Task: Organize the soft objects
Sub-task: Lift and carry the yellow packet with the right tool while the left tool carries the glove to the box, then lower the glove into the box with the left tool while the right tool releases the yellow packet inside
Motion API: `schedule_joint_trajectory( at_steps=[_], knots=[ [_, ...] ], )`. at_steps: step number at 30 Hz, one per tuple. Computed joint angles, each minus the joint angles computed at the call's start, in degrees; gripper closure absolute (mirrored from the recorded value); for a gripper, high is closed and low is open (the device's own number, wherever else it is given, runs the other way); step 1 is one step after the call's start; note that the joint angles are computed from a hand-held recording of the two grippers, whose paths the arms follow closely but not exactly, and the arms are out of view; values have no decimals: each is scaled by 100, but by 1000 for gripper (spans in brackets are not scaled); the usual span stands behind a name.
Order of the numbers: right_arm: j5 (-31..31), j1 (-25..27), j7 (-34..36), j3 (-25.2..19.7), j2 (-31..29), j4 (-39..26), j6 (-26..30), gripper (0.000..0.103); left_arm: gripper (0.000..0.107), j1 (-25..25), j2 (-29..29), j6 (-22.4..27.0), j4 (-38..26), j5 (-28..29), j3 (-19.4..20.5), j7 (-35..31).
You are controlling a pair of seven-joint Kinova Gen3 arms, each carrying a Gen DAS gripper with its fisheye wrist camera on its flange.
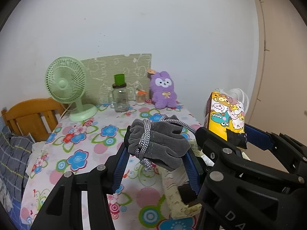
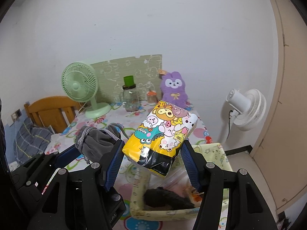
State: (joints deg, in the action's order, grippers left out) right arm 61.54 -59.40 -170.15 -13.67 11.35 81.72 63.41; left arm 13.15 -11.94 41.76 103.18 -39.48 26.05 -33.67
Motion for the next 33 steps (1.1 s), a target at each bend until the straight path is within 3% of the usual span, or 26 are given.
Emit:
schedule_joint_trajectory(
  at_steps=[8,18,33],
  knots=[
    [-19,164,-104,-10,-128,203,32,40,50,255,291,-45,-166,-98,-28,21],
    [-59,429,-233,-60,-248,458,-49,39,50,751,618,-164,-322,-63,-354,-125],
    [-343,864,-287,-56,-328,777,-274,40,50,1333,1144,-289,-633,590,-872,-924]
  ],
)
